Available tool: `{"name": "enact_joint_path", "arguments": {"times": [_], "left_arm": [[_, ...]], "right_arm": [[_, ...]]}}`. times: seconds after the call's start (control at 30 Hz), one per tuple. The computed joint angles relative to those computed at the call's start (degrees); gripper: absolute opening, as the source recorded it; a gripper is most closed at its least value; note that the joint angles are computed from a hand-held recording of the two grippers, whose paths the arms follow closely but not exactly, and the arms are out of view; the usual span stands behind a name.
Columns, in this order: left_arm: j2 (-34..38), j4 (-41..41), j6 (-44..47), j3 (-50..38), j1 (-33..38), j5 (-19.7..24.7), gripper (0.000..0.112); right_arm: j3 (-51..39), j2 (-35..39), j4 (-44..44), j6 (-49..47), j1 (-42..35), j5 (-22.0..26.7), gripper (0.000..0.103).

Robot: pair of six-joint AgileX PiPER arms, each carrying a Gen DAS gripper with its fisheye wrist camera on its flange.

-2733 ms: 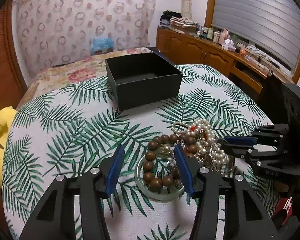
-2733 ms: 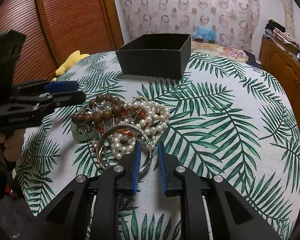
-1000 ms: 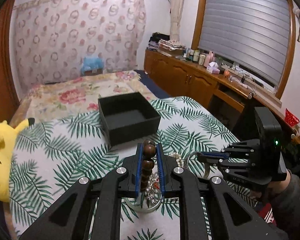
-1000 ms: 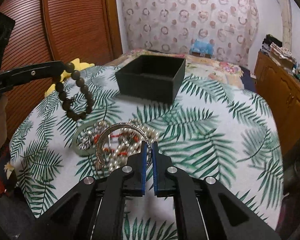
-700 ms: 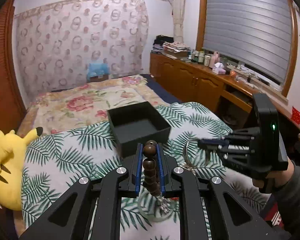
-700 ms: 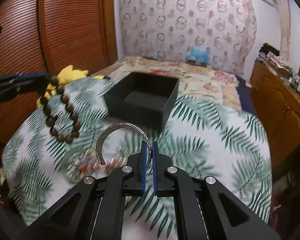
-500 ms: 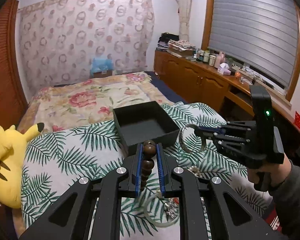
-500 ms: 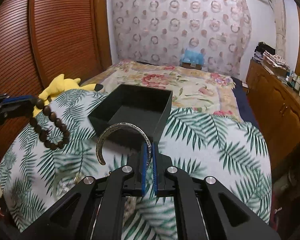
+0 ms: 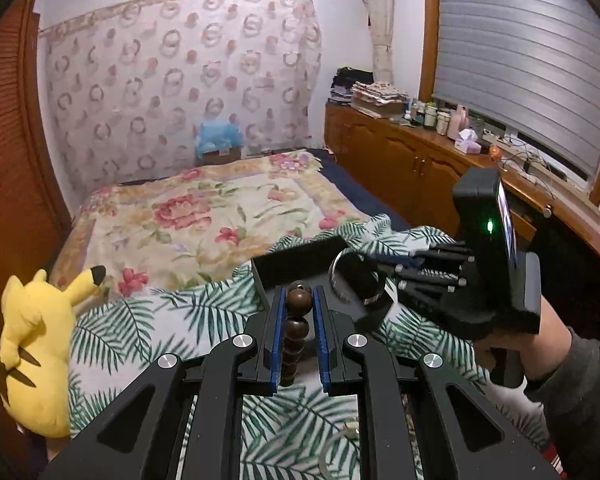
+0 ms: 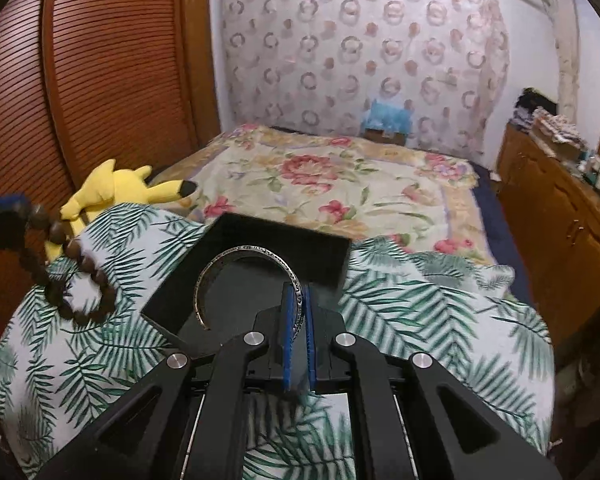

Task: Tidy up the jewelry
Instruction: 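Carry the bead bracelet into the box with left tool while right places a bangle, then open the left tool over the box and withdraw both tools to the pile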

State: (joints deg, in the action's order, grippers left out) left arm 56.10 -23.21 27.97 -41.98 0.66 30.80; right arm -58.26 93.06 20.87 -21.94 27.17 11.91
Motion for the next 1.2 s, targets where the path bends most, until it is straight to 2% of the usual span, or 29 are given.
{"name": "enact_joint_path", "arguments": {"times": [0.1,0.23,0.3,0.53,0.77,0.83,0.9,1.0,1.1,1.2], "left_arm": [[2.7,0.1,-0.6,-1.0,-0.4,-1.8,0.012],[5.4,3.3,-4.5,-2.5,-2.2,-3.4,0.012],[6.7,5.0,-6.6,-3.5,-3.1,-3.9,0.012],[11.4,15.4,-18.0,-6.6,-8.1,-6.1,0.012],[14.8,21.3,-24.4,-7.6,-10.2,-7.5,0.013],[15.4,23.6,-27.0,-7.5,-10.8,-8.2,0.016],[15.8,21.6,-25.1,-7.4,-10.1,-8.4,0.029],[13.7,16.3,-19.7,-5.1,-8.8,-8.7,0.030],[10.5,14.3,-17.6,-1.8,-8.5,-8.8,0.034],[6.1,11.0,-14.1,2.7,-8.1,-8.5,0.036]], "right_arm": [[-0.6,1.9,9.0,-8.9,-0.4,0.8,0.014],[0.6,1.5,13.2,-13.5,-1.2,0.8,0.016],[1.6,0.6,15.9,-16.6,-2.1,0.9,0.016],[9.0,-5.8,34.8,-36.1,-5.7,0.9,0.017],[13.5,-8.4,44.4,-46.9,-8.0,2.2,0.017],[14.7,-9.0,47.4,-50.2,-8.6,2.5,0.017],[14.8,-9.0,47.2,-50.5,-8.8,2.8,0.017],[16.5,-11.0,49.2,-53.1,-9.0,2.8,0.017],[17.9,-13.1,50.2,-53.9,-9.2,4.6,0.017],[19.8,-15.7,48.1,-51.8,-7.8,3.8,0.017]]}}
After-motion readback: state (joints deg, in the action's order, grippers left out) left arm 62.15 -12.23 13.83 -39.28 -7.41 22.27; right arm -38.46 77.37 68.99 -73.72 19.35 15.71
